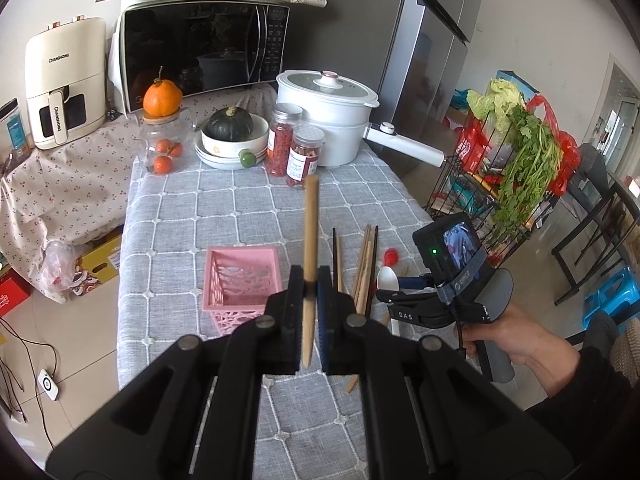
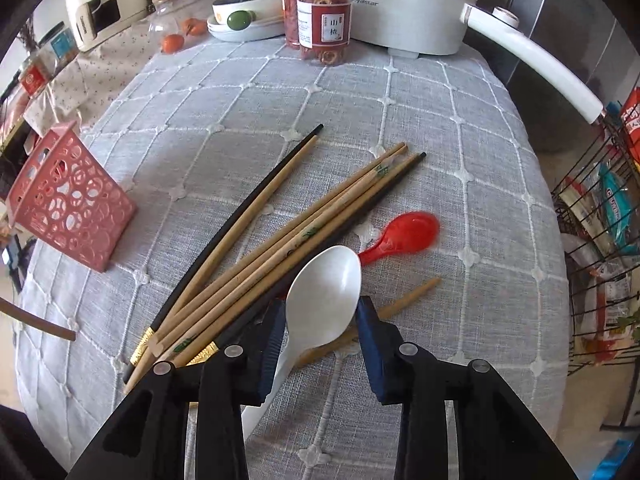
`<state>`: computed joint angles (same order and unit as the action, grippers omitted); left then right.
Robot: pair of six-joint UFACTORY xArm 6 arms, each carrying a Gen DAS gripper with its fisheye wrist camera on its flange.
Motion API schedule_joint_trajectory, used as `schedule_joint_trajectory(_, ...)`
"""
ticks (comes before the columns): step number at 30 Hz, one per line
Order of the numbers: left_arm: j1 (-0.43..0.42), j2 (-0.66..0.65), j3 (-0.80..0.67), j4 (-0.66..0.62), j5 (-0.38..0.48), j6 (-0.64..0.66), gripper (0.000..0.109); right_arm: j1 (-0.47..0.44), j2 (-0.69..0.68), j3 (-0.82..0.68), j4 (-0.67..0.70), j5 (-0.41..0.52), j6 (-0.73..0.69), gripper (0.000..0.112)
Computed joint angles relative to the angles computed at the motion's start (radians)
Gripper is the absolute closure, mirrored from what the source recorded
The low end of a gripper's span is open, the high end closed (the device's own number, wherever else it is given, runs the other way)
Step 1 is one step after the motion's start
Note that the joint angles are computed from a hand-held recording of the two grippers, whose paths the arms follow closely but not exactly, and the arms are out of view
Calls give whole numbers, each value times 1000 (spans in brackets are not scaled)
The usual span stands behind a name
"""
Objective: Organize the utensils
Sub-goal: 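Grasp the white spoon with the right tool while the left tool holds the chopstick up, then lower the chopstick into the pink basket with the left tool while the right tool carries the spoon over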
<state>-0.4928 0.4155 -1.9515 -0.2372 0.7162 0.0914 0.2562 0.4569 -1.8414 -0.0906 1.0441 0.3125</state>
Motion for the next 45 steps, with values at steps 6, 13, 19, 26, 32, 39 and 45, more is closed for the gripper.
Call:
schedule_joint_trajectory(6, 12, -47, 41, -29, -119, -4, 101, 0, -120, 77, -51, -159, 88, 76)
schedule_joint_trajectory(13, 31, -33, 47, 78, -304, -130, 101, 39, -187, 90, -265, -337, 268, 76)
schedule_joint_trajectory(19, 36, 95, -80, 260, -269, -242, 101, 82, -148, 25, -472, -384, 412, 75)
schedule_joint_trajectory(26, 44, 351, -453, 247, 50, -216, 101, 125, -75, -73, -671, -378, 567, 75)
schedule_joint_trajectory(32, 58, 460, -635, 176, 152, -213, 70, 153, 20, -196, -691, -348, 583, 75)
schedule_joint_trajectory(39, 64, 245, -302, 233, 11, -251, 41, 182, 116, -325, -716, -310, 584, 75)
schedule_joint_trajectory(45, 92, 213, -258, 318, 139, -315, 27, 212, 245, -501, -712, -262, 537, 75)
